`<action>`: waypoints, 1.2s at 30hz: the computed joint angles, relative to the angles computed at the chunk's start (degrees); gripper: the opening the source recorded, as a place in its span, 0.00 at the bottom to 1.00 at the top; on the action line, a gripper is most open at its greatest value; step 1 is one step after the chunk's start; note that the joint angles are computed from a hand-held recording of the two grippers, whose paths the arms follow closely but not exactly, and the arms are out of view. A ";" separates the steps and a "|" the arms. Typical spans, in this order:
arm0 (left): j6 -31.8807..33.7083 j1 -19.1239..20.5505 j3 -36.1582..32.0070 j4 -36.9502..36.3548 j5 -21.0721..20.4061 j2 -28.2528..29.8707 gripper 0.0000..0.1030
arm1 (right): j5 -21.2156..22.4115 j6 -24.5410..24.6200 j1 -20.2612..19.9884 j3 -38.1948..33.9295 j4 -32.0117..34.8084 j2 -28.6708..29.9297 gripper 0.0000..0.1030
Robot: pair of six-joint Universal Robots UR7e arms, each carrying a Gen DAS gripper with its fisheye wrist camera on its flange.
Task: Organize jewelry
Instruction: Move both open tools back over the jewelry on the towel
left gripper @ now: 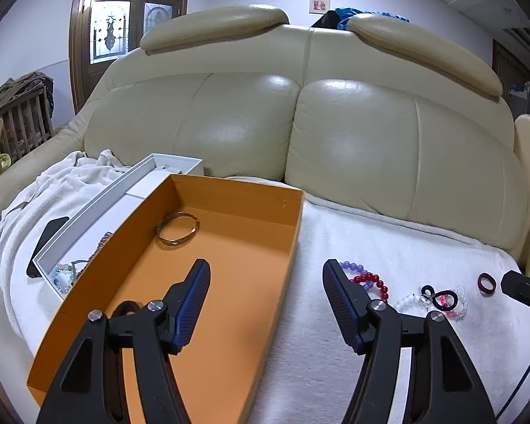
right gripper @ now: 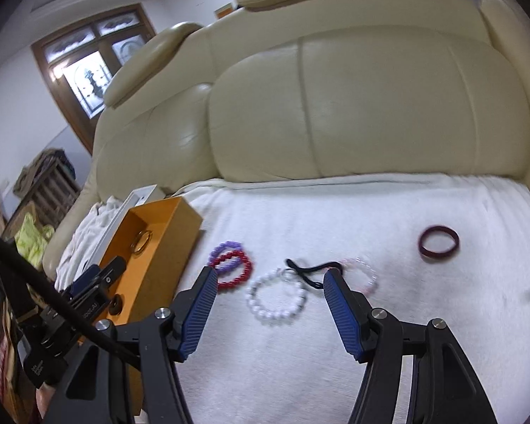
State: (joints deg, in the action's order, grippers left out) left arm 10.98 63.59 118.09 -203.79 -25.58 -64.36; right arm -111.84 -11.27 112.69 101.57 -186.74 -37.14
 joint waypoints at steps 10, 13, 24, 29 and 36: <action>0.18 -0.32 -1.36 1.11 0.12 2.66 0.65 | 1.31 1.34 -3.45 1.64 -0.53 -1.55 0.65; 0.31 -0.45 -1.56 1.20 0.13 3.07 0.65 | 1.37 0.96 -3.88 2.04 -0.86 -1.89 0.65; -0.85 -0.58 -2.32 3.35 -0.36 3.97 0.65 | 1.58 1.44 -5.04 2.77 -1.19 -3.04 0.65; -2.52 -0.59 -2.51 5.74 -1.02 4.15 0.65 | 1.29 1.97 -5.51 3.08 -1.56 -3.39 0.65; -11.76 1.26 -3.60 22.36 -7.27 2.20 0.65 | -2.71 4.98 -7.75 2.54 -3.12 -3.35 0.64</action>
State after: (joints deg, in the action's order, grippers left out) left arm -0.77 64.85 114.49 -181.43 -32.85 -62.16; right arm -114.55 -6.29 104.94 104.10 -189.86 -40.49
